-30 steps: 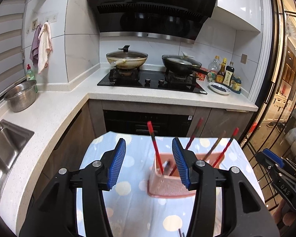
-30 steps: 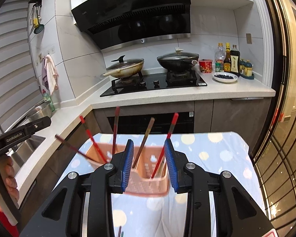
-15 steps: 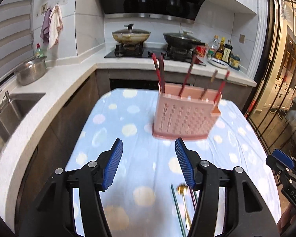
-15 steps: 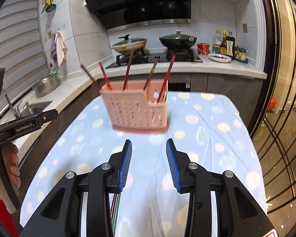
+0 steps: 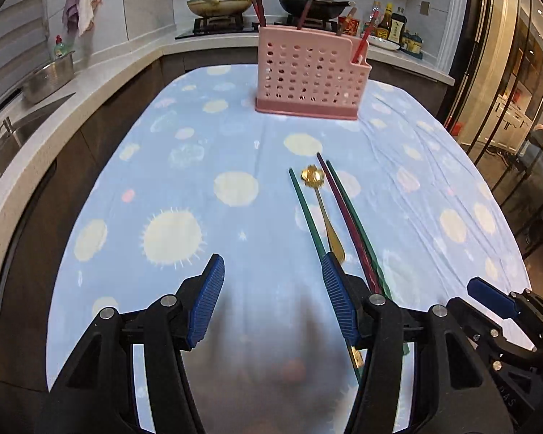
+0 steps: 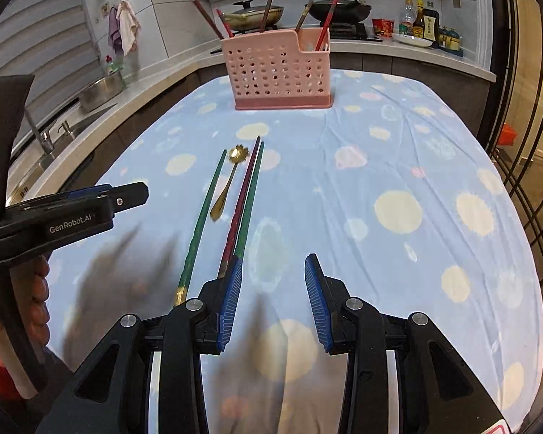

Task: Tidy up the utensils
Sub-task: 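Withdraw both open tools from the caddy back over the remaining utensils, then grasp a green chopstick with the left tool while the right tool grasps another green chopstick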

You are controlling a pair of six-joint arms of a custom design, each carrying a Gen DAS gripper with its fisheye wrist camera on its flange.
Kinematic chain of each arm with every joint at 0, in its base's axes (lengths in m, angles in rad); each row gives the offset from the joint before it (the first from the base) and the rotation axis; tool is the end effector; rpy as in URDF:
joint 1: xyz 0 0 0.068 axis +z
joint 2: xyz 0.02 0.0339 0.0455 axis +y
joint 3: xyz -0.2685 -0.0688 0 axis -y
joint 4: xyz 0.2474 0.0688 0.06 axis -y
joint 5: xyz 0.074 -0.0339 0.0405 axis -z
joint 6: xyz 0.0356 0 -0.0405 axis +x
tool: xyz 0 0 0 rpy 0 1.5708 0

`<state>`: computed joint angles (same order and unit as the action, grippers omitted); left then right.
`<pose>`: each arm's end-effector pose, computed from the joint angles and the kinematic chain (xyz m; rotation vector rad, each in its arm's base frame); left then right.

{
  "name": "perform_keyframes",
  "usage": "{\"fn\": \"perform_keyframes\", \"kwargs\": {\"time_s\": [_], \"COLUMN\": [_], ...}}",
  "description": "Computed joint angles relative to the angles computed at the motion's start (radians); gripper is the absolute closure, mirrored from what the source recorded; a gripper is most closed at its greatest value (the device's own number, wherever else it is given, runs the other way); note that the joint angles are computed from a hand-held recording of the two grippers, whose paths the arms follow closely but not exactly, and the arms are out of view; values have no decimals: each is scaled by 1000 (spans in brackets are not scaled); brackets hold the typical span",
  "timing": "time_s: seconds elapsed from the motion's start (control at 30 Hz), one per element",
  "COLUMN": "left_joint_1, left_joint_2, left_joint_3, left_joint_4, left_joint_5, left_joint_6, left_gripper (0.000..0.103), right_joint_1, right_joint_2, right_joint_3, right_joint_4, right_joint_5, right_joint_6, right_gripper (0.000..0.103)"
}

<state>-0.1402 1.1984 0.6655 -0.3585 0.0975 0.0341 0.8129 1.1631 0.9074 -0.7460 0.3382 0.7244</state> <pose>0.2319 -0.0362 0.2045 0.2567 2.4502 -0.1662 0.1640 0.1561 0.2648 0.0141 2.5005 0.2013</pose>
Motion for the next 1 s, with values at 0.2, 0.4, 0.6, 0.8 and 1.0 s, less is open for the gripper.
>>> {"fn": "perform_keyframes", "kwargs": {"time_s": [0.2,0.4,0.6,0.8,1.0], "left_joint_1": [-20,-15,-14,-37,-79], "left_joint_2": [-55,-82,-96,-109,-131], "left_joint_3": [-97,-138,-155,-165,-167], "left_joint_4": [-9,-21,-27,-34,-41], "left_joint_5": [3,7,15,21,16], "left_joint_6": [-3,5,12,5,-10], "left_gripper": [49,49,49,48,42], "right_joint_1": [115,125,89,73,60], "right_joint_2": [53,89,94,91,104], "right_joint_3": [-41,-47,-55,-61,-59], "right_joint_4": [26,67,78,82,93], "right_joint_5": [15,4,0,-3,-4], "right_joint_6": [56,54,35,31,15], "right_gripper": [67,70,80,83,96]}}
